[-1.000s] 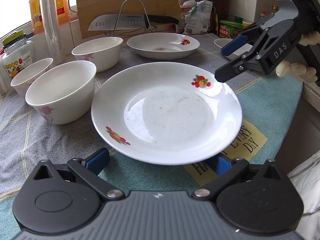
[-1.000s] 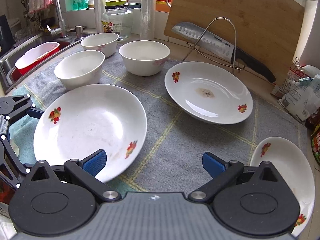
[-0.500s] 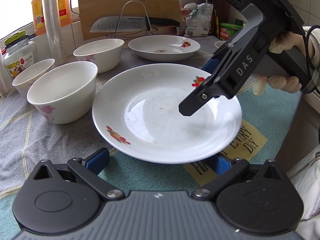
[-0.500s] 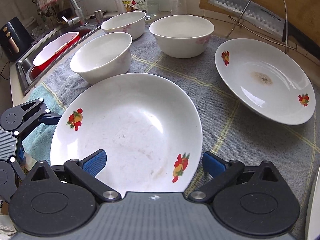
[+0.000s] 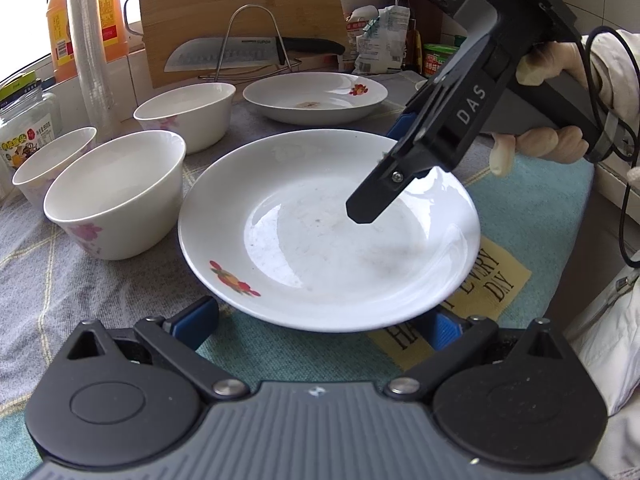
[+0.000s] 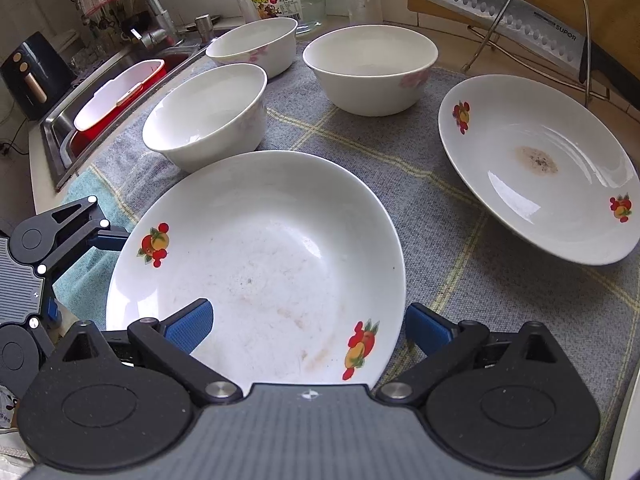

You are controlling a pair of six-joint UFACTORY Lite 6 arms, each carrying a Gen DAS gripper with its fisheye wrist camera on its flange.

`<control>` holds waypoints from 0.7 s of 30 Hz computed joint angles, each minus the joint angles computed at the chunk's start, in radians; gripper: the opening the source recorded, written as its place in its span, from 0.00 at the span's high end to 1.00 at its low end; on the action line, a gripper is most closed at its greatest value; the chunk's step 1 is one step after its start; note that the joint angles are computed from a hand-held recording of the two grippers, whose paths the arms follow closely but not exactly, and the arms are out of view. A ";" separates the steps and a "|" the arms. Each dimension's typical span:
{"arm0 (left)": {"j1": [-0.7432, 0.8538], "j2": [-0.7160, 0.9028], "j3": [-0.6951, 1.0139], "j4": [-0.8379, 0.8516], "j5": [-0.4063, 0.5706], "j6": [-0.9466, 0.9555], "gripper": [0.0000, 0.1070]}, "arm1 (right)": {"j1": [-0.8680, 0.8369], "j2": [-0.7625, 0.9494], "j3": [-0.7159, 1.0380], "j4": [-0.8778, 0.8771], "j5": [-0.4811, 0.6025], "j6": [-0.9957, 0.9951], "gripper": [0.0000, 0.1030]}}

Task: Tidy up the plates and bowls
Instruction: 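Grasp the plate rim with the right gripper while the left gripper holds it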

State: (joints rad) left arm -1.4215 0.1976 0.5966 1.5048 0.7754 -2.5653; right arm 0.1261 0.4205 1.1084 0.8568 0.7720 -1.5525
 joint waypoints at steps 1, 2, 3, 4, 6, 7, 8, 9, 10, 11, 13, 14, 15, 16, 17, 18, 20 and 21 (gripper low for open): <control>0.003 -0.003 -0.005 0.012 -0.003 -0.004 0.04 | -0.002 0.012 0.017 -0.006 0.023 0.010 0.00; 0.004 -0.005 -0.009 0.018 -0.003 -0.005 0.04 | 0.001 0.019 0.027 -0.011 0.031 0.015 0.00; 0.004 -0.007 -0.011 0.022 -0.004 -0.005 0.04 | 0.004 0.021 0.032 -0.013 0.031 0.018 0.00; 0.004 -0.009 -0.014 0.027 -0.005 -0.004 0.04 | 0.006 0.025 0.038 -0.015 0.034 0.021 0.00; 0.004 -0.013 -0.018 0.031 -0.005 0.005 0.04 | 0.009 0.039 0.057 -0.023 0.053 0.029 0.00; 0.004 -0.016 -0.020 0.032 -0.005 0.015 0.04 | 0.010 0.044 0.065 -0.027 0.061 0.032 0.00; 0.004 -0.018 -0.020 0.030 -0.005 0.023 0.04 | 0.010 0.049 0.072 -0.031 0.066 0.035 0.00; 0.008 -0.022 -0.021 0.028 -0.007 0.034 0.04 | 0.010 0.054 0.079 -0.033 0.075 0.038 0.00; 0.008 -0.026 -0.022 0.027 -0.008 0.041 0.04 | 0.008 0.061 0.087 -0.035 0.085 0.040 0.00; 0.010 -0.032 -0.027 0.029 -0.010 0.047 0.04 | 0.006 0.072 0.101 -0.037 0.098 0.048 0.00; 0.013 -0.039 -0.032 0.032 -0.015 0.059 0.04 | -0.003 0.096 0.132 -0.042 0.136 0.067 0.00; 0.016 -0.045 -0.035 0.037 -0.020 0.064 0.04 | -0.005 0.108 0.149 -0.046 0.152 0.083 0.00; 0.021 -0.052 -0.041 0.050 -0.026 0.062 0.04 | -0.005 0.115 0.159 -0.049 0.162 0.093 0.00; 0.022 -0.061 -0.049 0.065 -0.031 0.057 0.04 | -0.005 0.123 0.172 -0.053 0.175 0.103 0.00; 0.022 -0.069 -0.057 0.081 -0.033 0.050 0.04 | -0.005 0.129 0.181 -0.056 0.183 0.113 0.00; 0.020 -0.078 -0.065 0.096 -0.033 0.042 0.04 | -0.008 0.137 0.191 -0.057 0.195 0.124 0.00; 0.022 -0.089 -0.074 0.103 -0.037 0.045 0.05 | -0.015 0.155 0.213 -0.061 0.220 0.138 0.00; 0.023 -0.094 -0.078 0.107 -0.038 0.048 0.05 | -0.018 0.166 0.228 -0.063 0.235 0.150 0.00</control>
State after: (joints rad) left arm -1.3987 0.1031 0.5182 1.6116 0.7377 -2.5178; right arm 0.1084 0.5870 1.3366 0.7935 1.0071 -1.4028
